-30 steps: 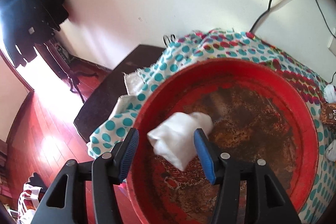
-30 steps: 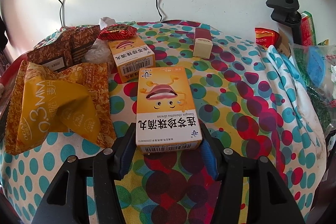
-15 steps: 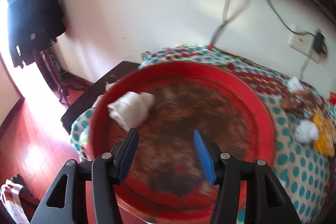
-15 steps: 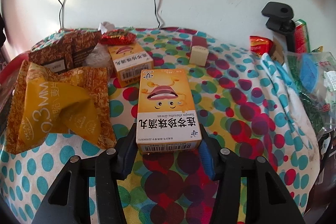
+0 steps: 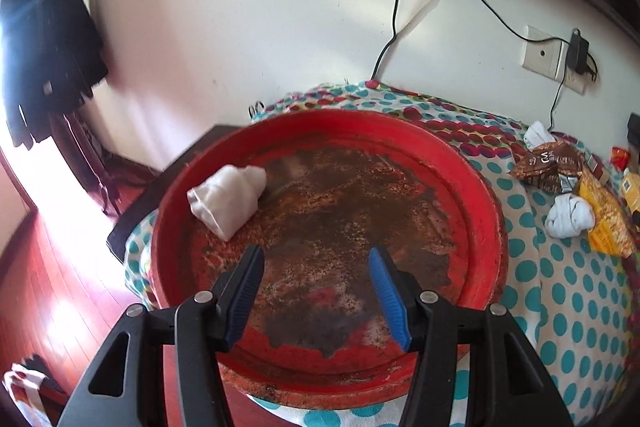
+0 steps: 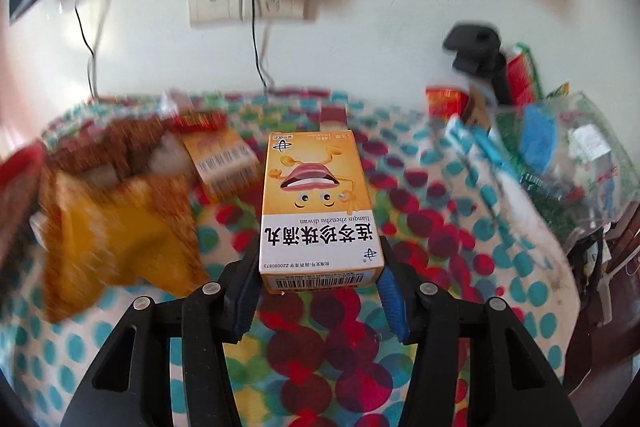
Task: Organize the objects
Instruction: 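Carry the yellow medicine box with the right gripper into the red tray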
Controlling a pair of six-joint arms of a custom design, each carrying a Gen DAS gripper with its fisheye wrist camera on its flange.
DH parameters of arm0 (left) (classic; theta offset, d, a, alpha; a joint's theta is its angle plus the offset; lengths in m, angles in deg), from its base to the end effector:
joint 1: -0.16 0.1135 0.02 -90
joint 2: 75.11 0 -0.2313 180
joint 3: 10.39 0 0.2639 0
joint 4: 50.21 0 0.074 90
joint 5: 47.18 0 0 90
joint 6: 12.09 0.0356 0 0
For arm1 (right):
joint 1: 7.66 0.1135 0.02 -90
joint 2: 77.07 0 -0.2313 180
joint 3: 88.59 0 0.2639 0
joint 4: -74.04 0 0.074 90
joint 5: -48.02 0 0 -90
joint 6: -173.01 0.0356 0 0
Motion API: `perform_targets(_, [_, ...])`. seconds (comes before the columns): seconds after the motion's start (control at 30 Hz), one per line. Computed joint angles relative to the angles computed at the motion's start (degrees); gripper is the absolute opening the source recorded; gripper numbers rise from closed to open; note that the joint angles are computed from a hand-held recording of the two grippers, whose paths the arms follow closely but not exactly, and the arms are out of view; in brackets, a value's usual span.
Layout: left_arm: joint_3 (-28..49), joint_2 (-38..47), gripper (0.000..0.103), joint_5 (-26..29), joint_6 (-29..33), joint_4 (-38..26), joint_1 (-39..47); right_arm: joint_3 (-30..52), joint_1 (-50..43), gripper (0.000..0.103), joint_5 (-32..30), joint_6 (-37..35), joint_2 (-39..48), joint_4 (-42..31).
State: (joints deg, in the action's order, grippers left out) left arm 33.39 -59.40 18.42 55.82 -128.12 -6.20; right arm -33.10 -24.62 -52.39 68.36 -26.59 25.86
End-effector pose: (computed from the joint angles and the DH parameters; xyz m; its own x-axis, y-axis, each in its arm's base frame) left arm 0.0999 0.0037 0.2190 -0.6422 -0.2730 -0.7163 -0.4375 0.8978 0.0500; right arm 0.2077 -0.0566 0.2404 -0.6738 -0.0546 -0.7369 -0.0099 0.9978 -0.0649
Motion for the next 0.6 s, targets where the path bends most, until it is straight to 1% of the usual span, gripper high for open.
perform_targets(0.03, [-0.35, -0.4, 0.056, 1.64, 1.18, 0.38, 2.13, 1.2, 0.94, 0.05, -0.16, 0.45, -0.93, -1.43])
perform_targets(0.1, [-0.82, -0.64, 0.056, 3.27, 2.67, 0.82, 4.64, 3.72, 4.36, 0.05, 0.57, 2.1, -2.53, -4.14])
perform_targets(0.13, [-1.14, -0.82, 0.056, 5.61, 4.1, 1.31, 7.35, 4.8, 6.69, 0.05, 1.4, 2.95, -3.05, -5.26])
perform_targets(0.23, [-1.57, -1.03, 0.056, 9.86, 6.3, 1.68, 12.79, 7.77, 17.06, 0.05, 5.6, 6.09, -4.26, -7.68])
perform_targets(0.3, [-1.7, -1.04, 0.056, 11.55, 7.23, 1.73, 15.69, 9.82, 26.3, 0.05, 9.76, 8.99, -3.43, -8.44])
perform_targets(0.4, [-1.66, -0.96, 0.056, 13.77, 8.91, 1.82, 19.29, 12.97, 39.35, 0.05, 14.37, 13.47, 0.94, -8.55])
perform_targets(0.47, [-1.7, -0.73, 0.056, 15.48, 10.2, 2.12, 21.93, 15.55, 46.62, 0.05, 15.68, 16.15, 6.04, -7.82])
perform_targets(0.6, [-1.84, -0.18, 0.056, 17.76, 11.83, 2.47, 25.7, 19.78, 57.23, 0.05, 18.35, 19.7, 15.47, -5.52])
